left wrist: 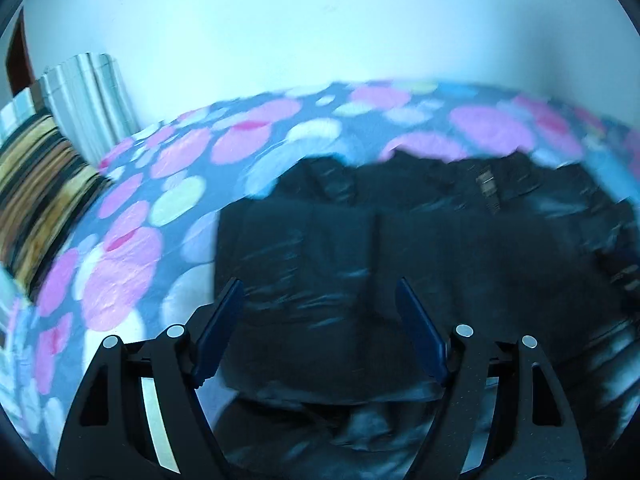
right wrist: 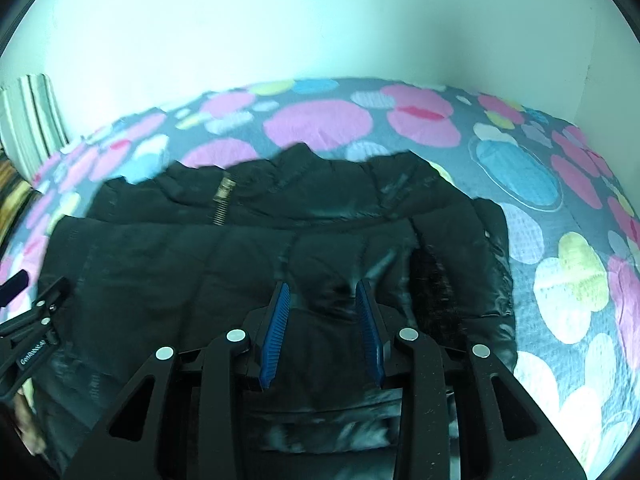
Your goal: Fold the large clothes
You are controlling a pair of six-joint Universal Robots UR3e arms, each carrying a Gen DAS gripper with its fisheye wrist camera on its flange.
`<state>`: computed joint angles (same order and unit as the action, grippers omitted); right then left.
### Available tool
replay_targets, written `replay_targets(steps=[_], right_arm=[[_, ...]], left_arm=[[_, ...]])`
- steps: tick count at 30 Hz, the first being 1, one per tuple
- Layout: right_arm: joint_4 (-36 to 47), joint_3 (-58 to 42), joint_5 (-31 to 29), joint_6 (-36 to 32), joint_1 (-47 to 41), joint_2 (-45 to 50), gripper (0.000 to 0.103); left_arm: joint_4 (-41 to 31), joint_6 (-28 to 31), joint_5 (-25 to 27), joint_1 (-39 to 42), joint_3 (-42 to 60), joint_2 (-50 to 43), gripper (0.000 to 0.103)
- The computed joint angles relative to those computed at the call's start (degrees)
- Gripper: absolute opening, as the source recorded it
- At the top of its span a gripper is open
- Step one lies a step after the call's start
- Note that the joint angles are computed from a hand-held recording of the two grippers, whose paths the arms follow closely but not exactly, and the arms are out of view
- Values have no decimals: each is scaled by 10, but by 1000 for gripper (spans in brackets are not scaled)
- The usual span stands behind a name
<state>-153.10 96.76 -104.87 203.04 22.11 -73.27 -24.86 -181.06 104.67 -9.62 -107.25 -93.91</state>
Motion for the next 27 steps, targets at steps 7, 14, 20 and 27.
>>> replay_targets(steps=[7, 14, 20, 27], right_arm=[[16, -69, -10, -19, 42, 66, 36], [20, -81, -15, -16, 44, 109, 37], [16, -84, -23, -12, 47, 106, 38], [-6, 23, -29, 6, 62, -19, 64]], left_arm=[[-30, 6, 20, -37, 56, -88, 78], [-7, 7, 36, -44, 56, -129, 81], [-8, 10, 43, -46, 47, -100, 81], [-30, 33, 0, 0, -92, 90, 81]])
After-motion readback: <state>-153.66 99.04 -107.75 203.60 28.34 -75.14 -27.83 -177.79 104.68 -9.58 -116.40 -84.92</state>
